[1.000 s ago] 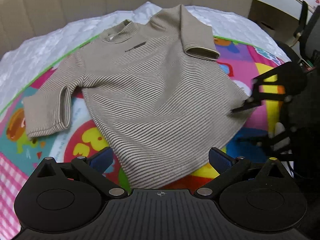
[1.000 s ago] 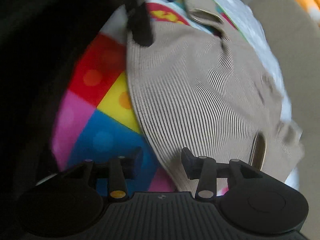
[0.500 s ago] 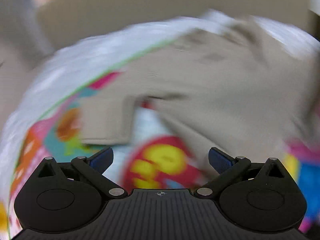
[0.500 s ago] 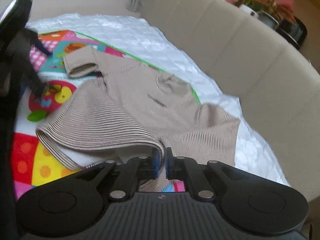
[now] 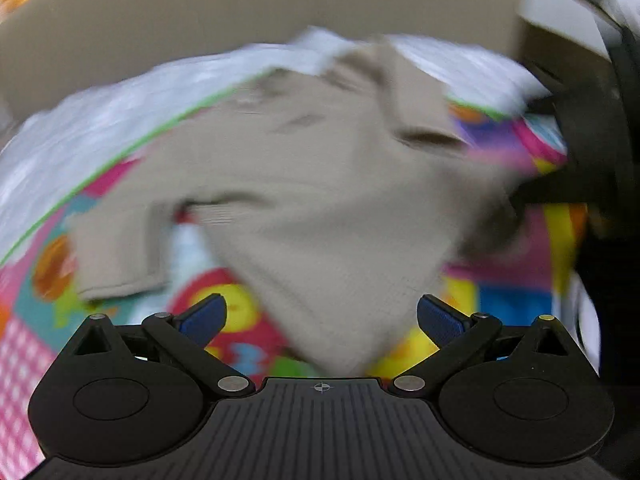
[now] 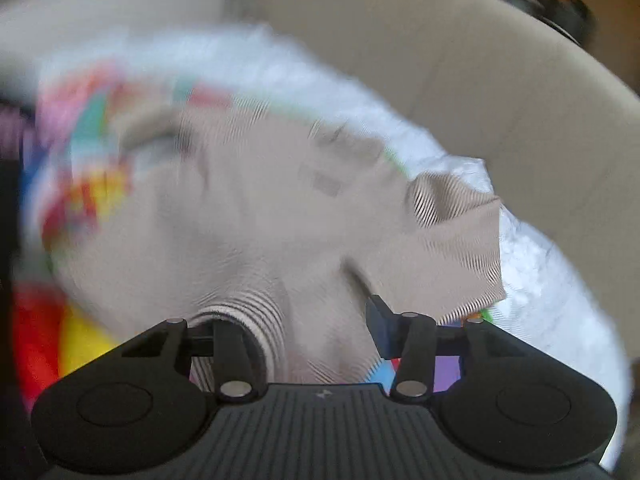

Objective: Fold clothes

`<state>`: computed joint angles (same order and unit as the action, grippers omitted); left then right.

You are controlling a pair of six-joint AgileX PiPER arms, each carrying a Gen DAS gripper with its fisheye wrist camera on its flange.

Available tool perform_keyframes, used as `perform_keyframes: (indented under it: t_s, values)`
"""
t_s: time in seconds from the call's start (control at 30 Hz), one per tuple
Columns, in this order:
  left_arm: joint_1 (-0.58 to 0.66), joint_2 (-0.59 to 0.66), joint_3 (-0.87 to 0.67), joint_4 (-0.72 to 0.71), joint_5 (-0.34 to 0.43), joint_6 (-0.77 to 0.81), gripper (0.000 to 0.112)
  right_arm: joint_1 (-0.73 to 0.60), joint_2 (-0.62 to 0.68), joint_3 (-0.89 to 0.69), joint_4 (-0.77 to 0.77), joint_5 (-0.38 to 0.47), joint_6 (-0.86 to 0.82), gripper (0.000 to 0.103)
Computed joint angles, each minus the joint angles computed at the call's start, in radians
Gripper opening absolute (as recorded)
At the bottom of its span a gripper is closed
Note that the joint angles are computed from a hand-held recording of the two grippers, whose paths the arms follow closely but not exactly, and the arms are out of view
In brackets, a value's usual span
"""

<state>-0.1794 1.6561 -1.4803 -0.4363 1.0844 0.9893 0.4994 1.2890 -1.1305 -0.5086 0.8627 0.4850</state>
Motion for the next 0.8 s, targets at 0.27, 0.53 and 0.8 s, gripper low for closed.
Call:
perform_keyframes:
  t_s: [0.27, 0.53, 0.8]
  values:
    - [-0.196, -0.006, 0.216, 0.408, -0.508, -0.434, 0.103, 0.058, 0.040, -0.006, -0.093, 0.069, 0.067, 0.051]
    - [-0.067, 0.103, 0.028, 0.527, -0.472, -0.474, 0.103, 0.192, 0.121, 0.079, -0.275, 0.191, 0.065, 0.074]
    - [0.068, 0.012, -0.056, 0.225, -0.352, -0.015, 0.103, 0.184, -0.027, 0.008, -0.417, 0.323, -0.079, 0.072]
